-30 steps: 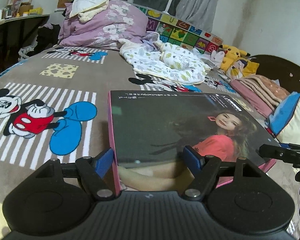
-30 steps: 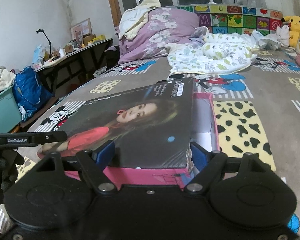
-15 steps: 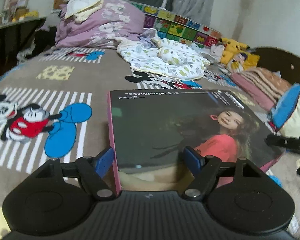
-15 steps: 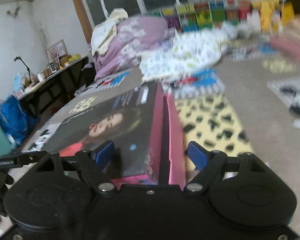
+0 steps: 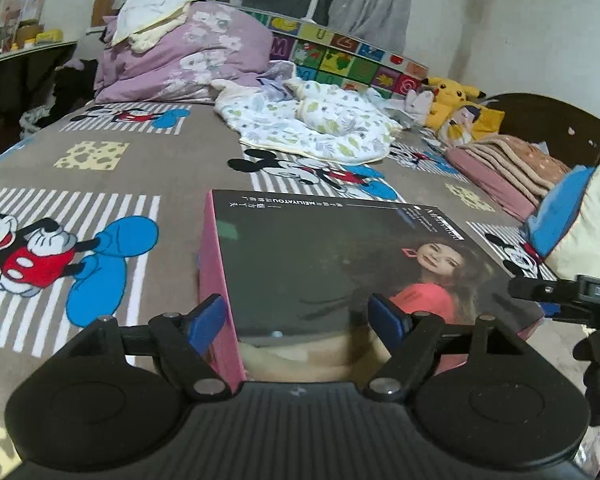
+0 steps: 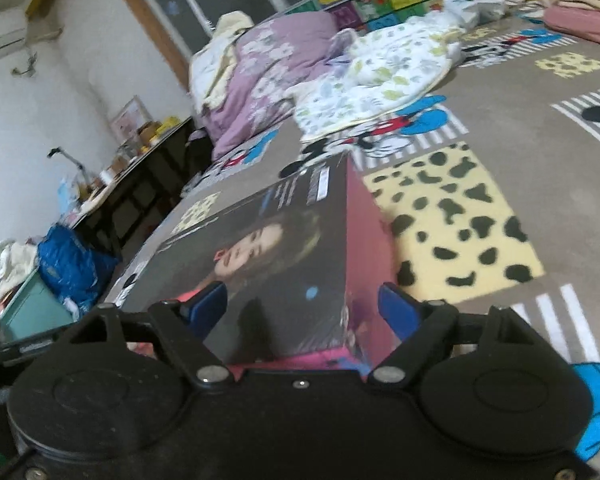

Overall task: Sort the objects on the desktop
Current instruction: 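Lower the photo book flat onto the pink box opening with both grippers, then open both grippers and pull them back from the covered box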

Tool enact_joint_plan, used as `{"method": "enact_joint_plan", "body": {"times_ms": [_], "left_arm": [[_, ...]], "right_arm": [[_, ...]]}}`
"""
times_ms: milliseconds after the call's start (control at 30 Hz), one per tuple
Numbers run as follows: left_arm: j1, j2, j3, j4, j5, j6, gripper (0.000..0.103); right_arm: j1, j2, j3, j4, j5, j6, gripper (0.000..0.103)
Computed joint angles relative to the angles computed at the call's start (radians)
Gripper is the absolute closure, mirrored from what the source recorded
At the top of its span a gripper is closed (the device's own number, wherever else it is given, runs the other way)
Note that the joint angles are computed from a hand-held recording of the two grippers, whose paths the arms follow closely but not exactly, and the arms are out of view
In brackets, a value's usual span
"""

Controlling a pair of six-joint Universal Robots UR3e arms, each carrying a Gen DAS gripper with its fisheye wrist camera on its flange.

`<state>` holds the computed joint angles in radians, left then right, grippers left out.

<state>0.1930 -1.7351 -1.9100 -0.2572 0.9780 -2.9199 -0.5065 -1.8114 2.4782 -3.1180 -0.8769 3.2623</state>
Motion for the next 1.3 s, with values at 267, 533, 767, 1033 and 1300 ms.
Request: {"method": "enact_joint_plan", "body": {"times_ms": [267, 533, 767, 1033, 1300], "left_arm": [[-0.053, 0.033, -0.050, 0.029, 0.129, 0.010, 0.025], [-0.075, 0.208, -0.146, -0.030, 0.229, 0.035, 0.025], [-0.054, 0.482, -0.322, -0.088, 0.253, 0.024, 0.025], [0.051, 0.889, -0.436, -0.433, 0.158, 0.038, 0.024], [-0.031, 1.119, -0.411, -0.637, 0.288, -0.054, 0.024]], "right_arm": [[0.032, -0.021, -0.001, 0.049, -0.114, -0.071, 0.024], [0.098, -0.184, -0.058, 0.251, -0.247, -0.124, 0.017], [0.166, -0.503, -0.062, 0.542, -0.349, -0.157, 0.012], [0.194, -0.814, -0.108, 0.866, -0.364, -0.161, 0.010], [0.394, -0.875, -0.165, 0.960, -0.553, -0.054, 0.010]]}}
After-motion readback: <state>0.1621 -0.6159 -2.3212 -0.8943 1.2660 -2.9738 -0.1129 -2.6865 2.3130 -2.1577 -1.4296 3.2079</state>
